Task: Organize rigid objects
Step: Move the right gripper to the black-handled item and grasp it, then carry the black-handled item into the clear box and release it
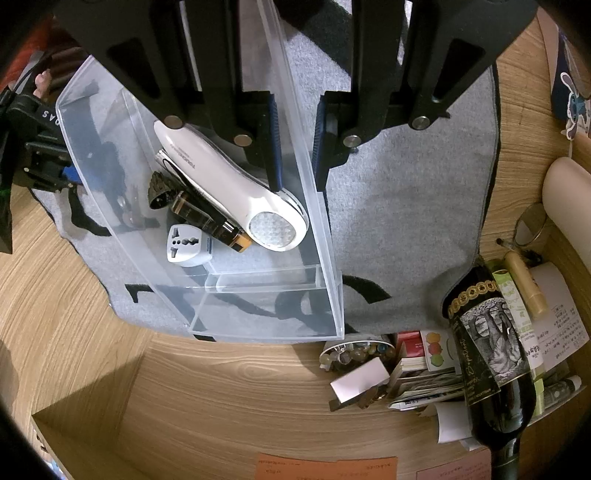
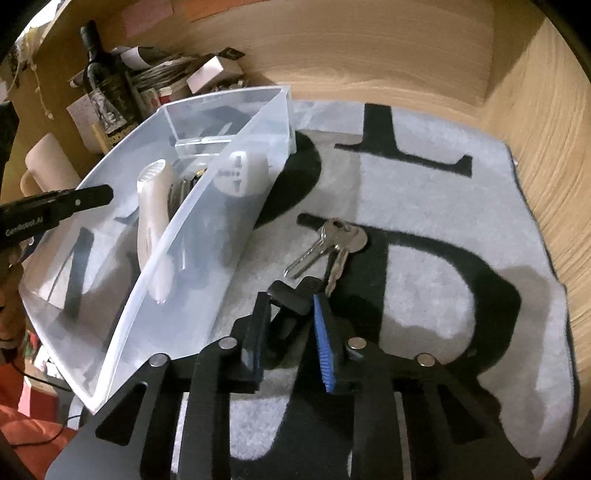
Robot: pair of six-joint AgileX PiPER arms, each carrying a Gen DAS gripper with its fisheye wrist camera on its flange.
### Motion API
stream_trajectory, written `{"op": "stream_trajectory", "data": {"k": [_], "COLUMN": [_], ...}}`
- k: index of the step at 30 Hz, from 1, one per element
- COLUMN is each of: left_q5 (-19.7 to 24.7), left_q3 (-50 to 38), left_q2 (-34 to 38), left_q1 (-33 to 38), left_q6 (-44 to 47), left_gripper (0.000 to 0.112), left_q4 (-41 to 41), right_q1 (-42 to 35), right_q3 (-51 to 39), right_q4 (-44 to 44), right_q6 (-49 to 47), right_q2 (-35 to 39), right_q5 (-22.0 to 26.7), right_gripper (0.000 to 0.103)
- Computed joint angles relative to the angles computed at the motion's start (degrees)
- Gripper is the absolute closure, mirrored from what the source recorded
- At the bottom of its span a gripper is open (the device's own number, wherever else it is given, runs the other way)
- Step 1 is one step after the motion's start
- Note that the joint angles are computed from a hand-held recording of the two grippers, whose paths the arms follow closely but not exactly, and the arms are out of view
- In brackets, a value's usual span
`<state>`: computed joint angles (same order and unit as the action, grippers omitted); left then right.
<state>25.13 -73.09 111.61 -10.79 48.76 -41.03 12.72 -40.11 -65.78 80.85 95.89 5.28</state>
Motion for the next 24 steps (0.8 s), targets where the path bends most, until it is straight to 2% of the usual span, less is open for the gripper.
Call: {"op": "stream_trajectory", "data": {"k": [4, 9, 18, 24], "left_q5": [0.02, 0.03, -0.07, -0.05], "left_q3": [-0.08, 0.09, 0.17, 0.19], "left_q2": [0.05, -0.08, -0.12, -0.13], "left_q1": [-0.02, 0.06, 0.03, 0.04], "left_q6": [-0.1, 0.07, 0.14, 0.21], "left_gripper": [0.098, 0.098, 0.098, 0.098], "left_q4": [0.04, -0.07, -0.08, -0.17], "right_q1": [-0.09, 0.21, 3.5, 6.12], "right_q3": [0.2, -0.38, -5.86, -10.51], "right_q4": [-4.9, -6.12, -7.83, -6.2], "right_q6": [5.45, 6.14, 4.3, -0.65], "right_q2": [-1.98, -5.7, -9.62, -7.21], "right_q5": [1.19, 3.25, 6.84, 6.68], "right_gripper": [0.082, 0.082, 0.082, 0.082]}}
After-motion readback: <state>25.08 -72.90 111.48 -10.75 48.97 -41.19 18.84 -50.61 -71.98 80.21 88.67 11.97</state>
